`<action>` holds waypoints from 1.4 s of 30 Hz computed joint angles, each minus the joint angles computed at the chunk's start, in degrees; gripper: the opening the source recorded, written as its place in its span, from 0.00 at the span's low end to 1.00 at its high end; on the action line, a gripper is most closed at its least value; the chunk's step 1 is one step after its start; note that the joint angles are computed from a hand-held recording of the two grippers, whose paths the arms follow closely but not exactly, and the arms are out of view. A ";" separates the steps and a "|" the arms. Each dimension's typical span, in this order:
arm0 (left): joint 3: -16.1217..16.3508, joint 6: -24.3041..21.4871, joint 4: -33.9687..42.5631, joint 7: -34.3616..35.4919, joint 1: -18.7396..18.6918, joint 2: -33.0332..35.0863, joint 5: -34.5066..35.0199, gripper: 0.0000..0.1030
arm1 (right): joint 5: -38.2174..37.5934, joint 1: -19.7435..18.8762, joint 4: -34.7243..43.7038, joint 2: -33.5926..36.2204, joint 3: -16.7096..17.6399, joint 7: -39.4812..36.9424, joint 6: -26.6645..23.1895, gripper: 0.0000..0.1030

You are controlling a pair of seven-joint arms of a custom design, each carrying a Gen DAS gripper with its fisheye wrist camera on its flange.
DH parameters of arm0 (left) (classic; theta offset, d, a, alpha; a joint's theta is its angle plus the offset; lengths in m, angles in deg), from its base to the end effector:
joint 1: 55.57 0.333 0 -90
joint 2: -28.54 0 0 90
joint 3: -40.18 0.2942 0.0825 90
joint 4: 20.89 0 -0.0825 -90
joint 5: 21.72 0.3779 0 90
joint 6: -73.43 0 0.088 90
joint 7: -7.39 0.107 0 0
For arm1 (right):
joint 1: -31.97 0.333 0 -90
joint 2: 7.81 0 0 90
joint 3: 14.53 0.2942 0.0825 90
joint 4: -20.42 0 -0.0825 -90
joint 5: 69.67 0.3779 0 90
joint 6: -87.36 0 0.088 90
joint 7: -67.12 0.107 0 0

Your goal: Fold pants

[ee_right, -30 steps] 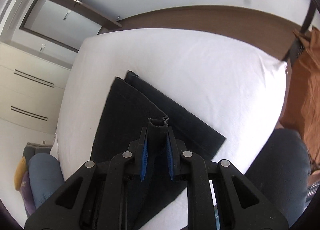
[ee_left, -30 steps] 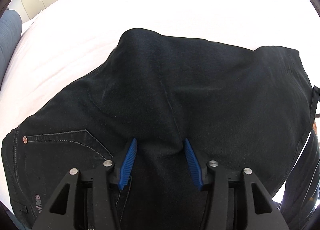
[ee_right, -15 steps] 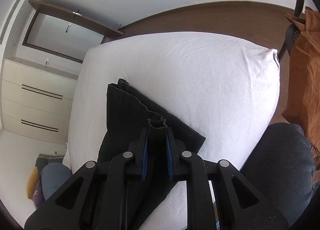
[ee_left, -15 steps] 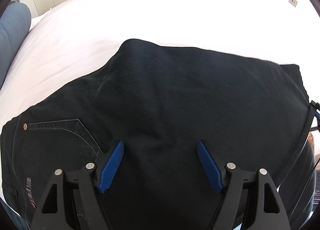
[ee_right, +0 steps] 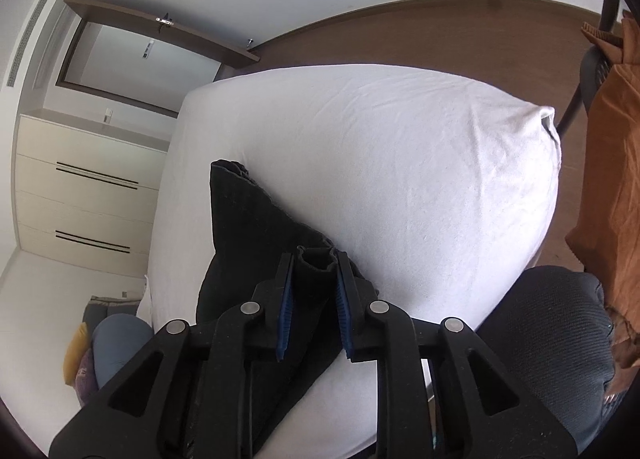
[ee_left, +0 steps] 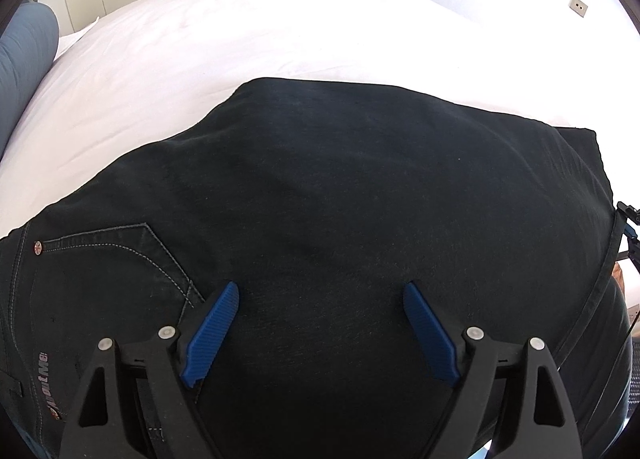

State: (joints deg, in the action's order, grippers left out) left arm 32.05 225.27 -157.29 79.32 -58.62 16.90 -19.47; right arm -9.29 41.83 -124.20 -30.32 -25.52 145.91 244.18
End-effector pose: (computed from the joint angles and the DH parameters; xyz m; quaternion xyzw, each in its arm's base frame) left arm 0.4961 -0.1006 0.4338 -0.7164 0.6572 -0.1871 0.1412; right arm 0.4509 -0.0445 0.4452 -0.3774 0.8204 0.0382 0.4278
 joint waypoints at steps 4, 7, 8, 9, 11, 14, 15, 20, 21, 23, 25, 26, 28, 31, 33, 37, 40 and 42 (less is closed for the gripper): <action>-0.46 0.26 -0.88 -0.06 -0.22 -0.62 1.09 0.84 | -9.45 -3.68 -1.13 -1.04 2.25 7.90 0.52 0.18; -0.12 1.60 -2.60 0.82 -0.47 -1.51 0.58 0.85 | -24.00 -8.93 -2.64 -2.83 4.52 22.86 -0.01 0.19; 0.02 2.31 -3.07 1.30 -0.45 -1.63 0.49 0.85 | -27.33 -8.13 -3.12 -3.67 3.31 25.10 0.53 0.21; -0.03 3.14 -5.53 1.32 -0.61 -3.16 0.54 0.85 | -28.04 -5.62 -3.53 -4.68 0.80 24.56 1.57 0.21; 0.25 4.44 -6.37 2.09 -0.39 -3.36 0.40 0.85 | -23.51 -4.77 -2.91 -5.74 0.81 18.79 1.39 0.21; 0.08 5.07 -7.51 2.38 -0.17 -4.21 0.54 0.85 | -18.47 3.49 -0.21 -5.69 -2.95 9.55 0.92 0.21; 0.02 5.29 -7.73 2.29 -0.04 -4.28 0.66 0.85 | -15.26 8.02 1.05 -5.15 -5.86 5.34 0.30 0.21; -1.37 8.15 -10.16 -0.29 -0.24 -4.95 1.61 0.84 | -4.90 17.36 8.75 3.94 -11.26 -8.88 -11.58 0.21; -0.92 8.86 -10.77 0.25 -0.63 -5.21 1.13 0.84 | -8.02 13.76 9.02 6.64 -7.61 -5.86 -11.19 0.20; 0.32 9.86 -12.14 2.07 -0.62 -5.88 0.50 0.79 | -2.20 10.12 8.14 8.10 -6.32 -9.06 -11.55 0.13; -1.00 9.01 -13.02 0.16 1.52 -7.85 2.75 0.77 | 1.94 6.48 6.01 6.69 -4.71 -9.82 -7.97 0.09; -2.68 8.80 -13.78 -2.81 3.72 -9.50 5.48 0.77 | -1.35 4.98 5.46 5.69 -3.73 -6.84 -6.05 0.10; -1.53 10.85 -15.61 -3.43 4.13 -11.86 5.57 0.77 | -16.14 0.31 5.15 3.75 0.78 5.03 -2.62 0.10; -0.89 11.10 -15.62 -5.53 6.51 -12.25 5.82 0.77 | -26.45 1.66 7.91 3.25 2.70 10.97 -1.63 0.18; -0.45 11.47 -15.15 -7.35 8.21 -10.94 5.59 0.77 | -14.10 9.01 13.72 6.20 -0.17 -0.54 -7.63 0.18; 0.62 10.77 -14.32 -9.02 9.88 -8.89 5.70 0.77 | -0.08 11.52 32.07 20.95 5.70 -15.07 -29.74 0.18; 1.20 12.89 -16.39 -7.85 10.12 -8.39 6.47 0.78 | -4.59 9.67 47.08 34.18 14.48 -11.27 -37.12 0.20; 2.19 13.12 -17.81 -6.50 9.56 -9.96 5.67 0.78 | -8.54 13.23 56.98 41.55 13.74 -10.33 -40.14 0.47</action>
